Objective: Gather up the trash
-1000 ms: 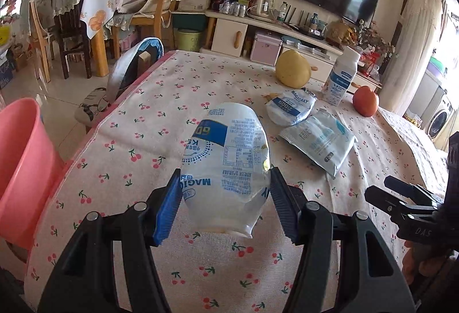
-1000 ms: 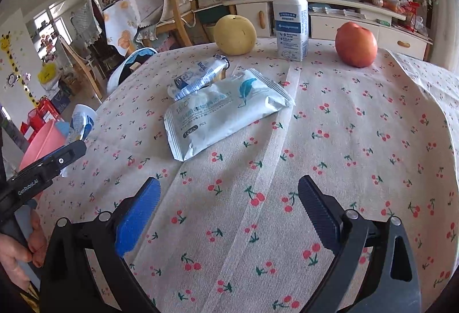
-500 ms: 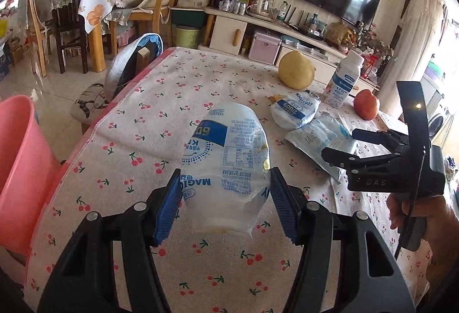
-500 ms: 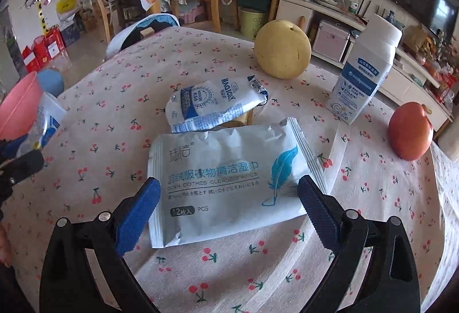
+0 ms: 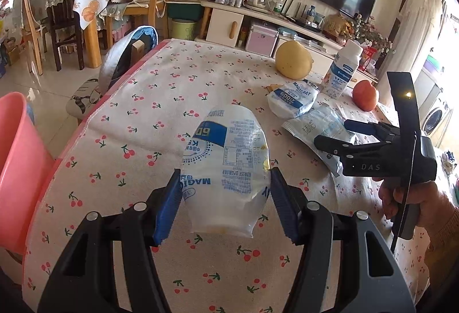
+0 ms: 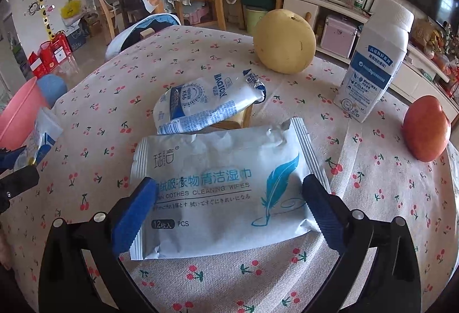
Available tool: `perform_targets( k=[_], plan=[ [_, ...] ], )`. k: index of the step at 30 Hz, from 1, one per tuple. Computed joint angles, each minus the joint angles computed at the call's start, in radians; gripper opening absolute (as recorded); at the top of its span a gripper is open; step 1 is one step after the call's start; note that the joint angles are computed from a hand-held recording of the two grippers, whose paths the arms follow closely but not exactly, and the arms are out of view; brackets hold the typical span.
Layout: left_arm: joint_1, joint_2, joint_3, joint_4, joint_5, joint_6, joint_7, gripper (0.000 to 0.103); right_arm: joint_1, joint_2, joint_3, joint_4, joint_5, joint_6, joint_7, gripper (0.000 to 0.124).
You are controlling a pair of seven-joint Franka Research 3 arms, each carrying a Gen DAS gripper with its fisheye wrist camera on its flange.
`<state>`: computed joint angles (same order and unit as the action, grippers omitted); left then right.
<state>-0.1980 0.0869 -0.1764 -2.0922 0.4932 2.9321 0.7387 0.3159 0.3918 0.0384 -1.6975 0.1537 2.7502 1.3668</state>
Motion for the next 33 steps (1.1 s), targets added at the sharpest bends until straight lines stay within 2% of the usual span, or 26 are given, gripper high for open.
perform_targets(
  k=[6,10,12,14,16,17,19,21,22,23,26,27,30,31,33],
  plan=[
    [-0.004,0.006,-0.002,0.006,0.000,-0.011,0.010,0.062,0.026,-0.016,-0.021,-0.029,-0.034,0.026,0.059,0.095],
    [-0.005,0.008,0.000,0.008,0.002,-0.016,0.005,0.062,0.061,-0.040,-0.051,-0.071,-0.097,0.072,0.121,0.084],
    [-0.005,0.010,-0.003,0.010,-0.006,-0.019,0.014,0.062,0.072,-0.057,-0.060,-0.098,-0.123,0.103,0.150,0.074],
    [-0.006,0.009,-0.001,0.009,-0.003,-0.020,0.012,0.062,0.075,-0.070,-0.063,-0.114,-0.137,0.120,0.173,0.052],
    [-0.006,0.010,-0.002,0.009,-0.005,-0.020,0.013,0.062,0.081,-0.081,-0.073,-0.127,-0.151,0.131,0.217,0.038],
    [-0.006,0.009,-0.001,0.008,-0.005,-0.019,0.012,0.062,0.057,-0.086,-0.049,-0.135,-0.116,0.135,0.205,0.037],
    [-0.006,0.008,-0.001,0.005,-0.005,-0.016,0.008,0.062,0.027,-0.103,-0.019,-0.153,-0.059,0.137,0.191,0.037],
    [-0.006,0.007,-0.001,0.002,-0.005,-0.011,0.008,0.062,0.031,-0.129,-0.026,-0.182,-0.042,0.132,0.238,0.049],
    [-0.005,0.006,-0.001,0.001,-0.005,-0.008,0.009,0.062,0.049,-0.145,-0.048,-0.201,-0.064,0.127,0.295,0.067],
    [-0.005,0.006,-0.001,0.001,-0.007,-0.007,0.010,0.062,0.058,-0.159,-0.058,-0.218,-0.077,0.117,0.344,0.075],
    [0.000,0.007,-0.007,0.000,-0.038,-0.002,0.032,0.062,0.013,-0.184,0.000,-0.256,0.043,0.092,0.357,0.076],
    [0.001,0.008,-0.009,0.000,-0.048,-0.001,0.042,0.062,0.024,-0.192,-0.005,-0.277,0.031,0.122,0.392,0.077],
    [0.002,0.004,-0.013,-0.006,-0.074,0.000,0.071,0.061,0.014,-0.175,0.032,-0.255,0.089,0.137,0.367,0.078],
    [0.002,0.003,-0.013,-0.007,-0.076,0.000,0.073,0.061,0.043,-0.162,0.006,-0.239,0.037,0.144,0.416,0.080],
    [0.000,0.003,-0.011,-0.007,-0.077,-0.001,0.071,0.061,0.130,-0.126,-0.089,-0.187,-0.144,0.133,0.585,0.090]
  ],
)
